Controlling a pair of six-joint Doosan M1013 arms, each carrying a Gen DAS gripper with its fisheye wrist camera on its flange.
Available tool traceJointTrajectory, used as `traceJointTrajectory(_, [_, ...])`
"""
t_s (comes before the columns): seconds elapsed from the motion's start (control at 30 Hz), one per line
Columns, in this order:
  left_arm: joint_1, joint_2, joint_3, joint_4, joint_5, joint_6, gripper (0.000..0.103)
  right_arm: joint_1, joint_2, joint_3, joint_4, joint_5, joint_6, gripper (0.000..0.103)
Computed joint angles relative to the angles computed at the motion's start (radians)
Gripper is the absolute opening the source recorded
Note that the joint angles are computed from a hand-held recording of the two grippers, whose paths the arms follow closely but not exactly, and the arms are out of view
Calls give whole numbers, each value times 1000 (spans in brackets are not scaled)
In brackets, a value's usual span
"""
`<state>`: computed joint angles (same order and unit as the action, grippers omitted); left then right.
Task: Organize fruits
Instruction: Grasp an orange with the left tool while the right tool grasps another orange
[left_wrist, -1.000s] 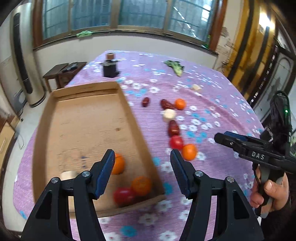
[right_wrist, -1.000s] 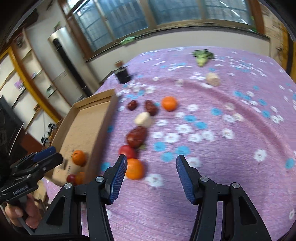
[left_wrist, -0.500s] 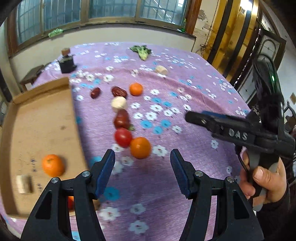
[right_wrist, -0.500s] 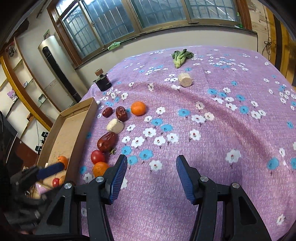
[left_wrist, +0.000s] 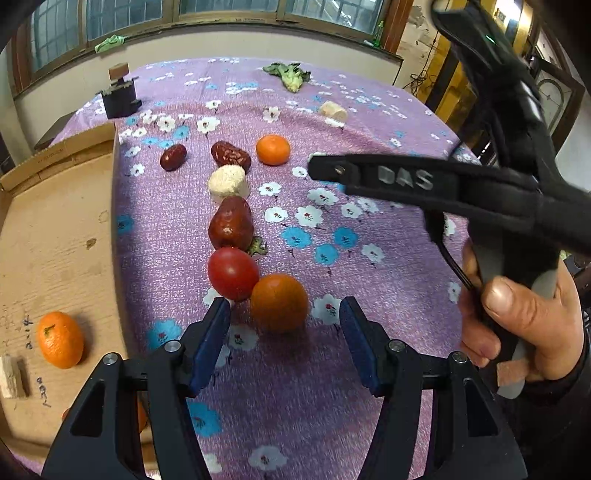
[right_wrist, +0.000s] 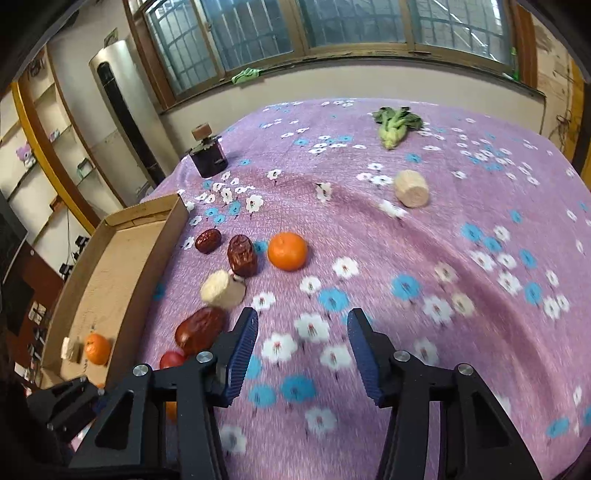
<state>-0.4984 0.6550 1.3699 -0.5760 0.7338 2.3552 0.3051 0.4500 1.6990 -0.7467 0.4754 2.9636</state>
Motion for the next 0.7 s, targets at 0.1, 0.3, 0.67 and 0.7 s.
traceJointTrajectory(0.1, [-8,-1,7,31,-44,-15,59,-13,29,-32,48,7,-68,50])
traceJointTrajectory(0.3, [-15,0,12,48,-83,-20,59,-42,86,-101,150,16,-195,48])
traceJointTrajectory(0.67, [4,5,-5,2,-35,4,34,-34,99,-128,132,22,-196,33])
traceJointTrajectory(0.7, [5,3,-5,0,-32,4,28,-28,86,-112,109,20,-163,33])
